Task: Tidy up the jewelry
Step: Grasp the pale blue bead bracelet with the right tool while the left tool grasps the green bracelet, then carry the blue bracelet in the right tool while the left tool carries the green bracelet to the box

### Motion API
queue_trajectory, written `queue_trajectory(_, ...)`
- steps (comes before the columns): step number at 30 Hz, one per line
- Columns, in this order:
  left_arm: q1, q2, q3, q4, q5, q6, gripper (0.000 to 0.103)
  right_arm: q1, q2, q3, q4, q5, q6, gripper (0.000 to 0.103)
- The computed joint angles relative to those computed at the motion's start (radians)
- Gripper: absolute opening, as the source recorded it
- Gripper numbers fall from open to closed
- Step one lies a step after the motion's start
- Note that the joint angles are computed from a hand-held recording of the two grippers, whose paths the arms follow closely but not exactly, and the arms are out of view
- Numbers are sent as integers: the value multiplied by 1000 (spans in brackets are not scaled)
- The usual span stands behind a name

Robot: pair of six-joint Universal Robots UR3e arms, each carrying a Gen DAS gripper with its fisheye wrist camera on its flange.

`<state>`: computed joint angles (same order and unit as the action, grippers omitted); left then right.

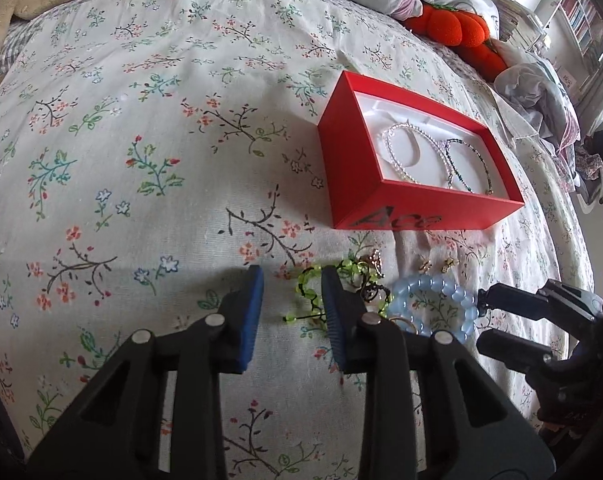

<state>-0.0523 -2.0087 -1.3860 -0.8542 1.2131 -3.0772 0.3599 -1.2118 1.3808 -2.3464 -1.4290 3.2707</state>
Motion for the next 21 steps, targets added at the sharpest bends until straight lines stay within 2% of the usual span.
queue_trajectory(4,-14,-13,10,0,10,-14,29,13,44,-45,45,-45,50,42)
queue_trajectory(7,-26,-24,26,-6,28,-14,22,9,52,-53,71,-70,69,42)
queue_trajectory(9,-27,-24,29,-12,37,-9,13,5,54,-44,68,-77,66,40)
queue_trajectory(14,-23,-22,12,6,38,27,10,32,77,-58,59,-119,42,31)
queue_trajectory(16,-21,-23,13,5,35,32,9,49,98,-74,62,-149,29,30)
queue_trajectory(18,-17,-23,18,-9,26,31,9,61,111,-86,59,-175,16,24)
queue_trajectory(20,-11,-10,1,-7,19,30,8,60,114,-95,62,-177,3,12)
queue_trajectory(21,-11,-6,-4,-2,23,26,6,58,114,-96,63,-175,1,12)
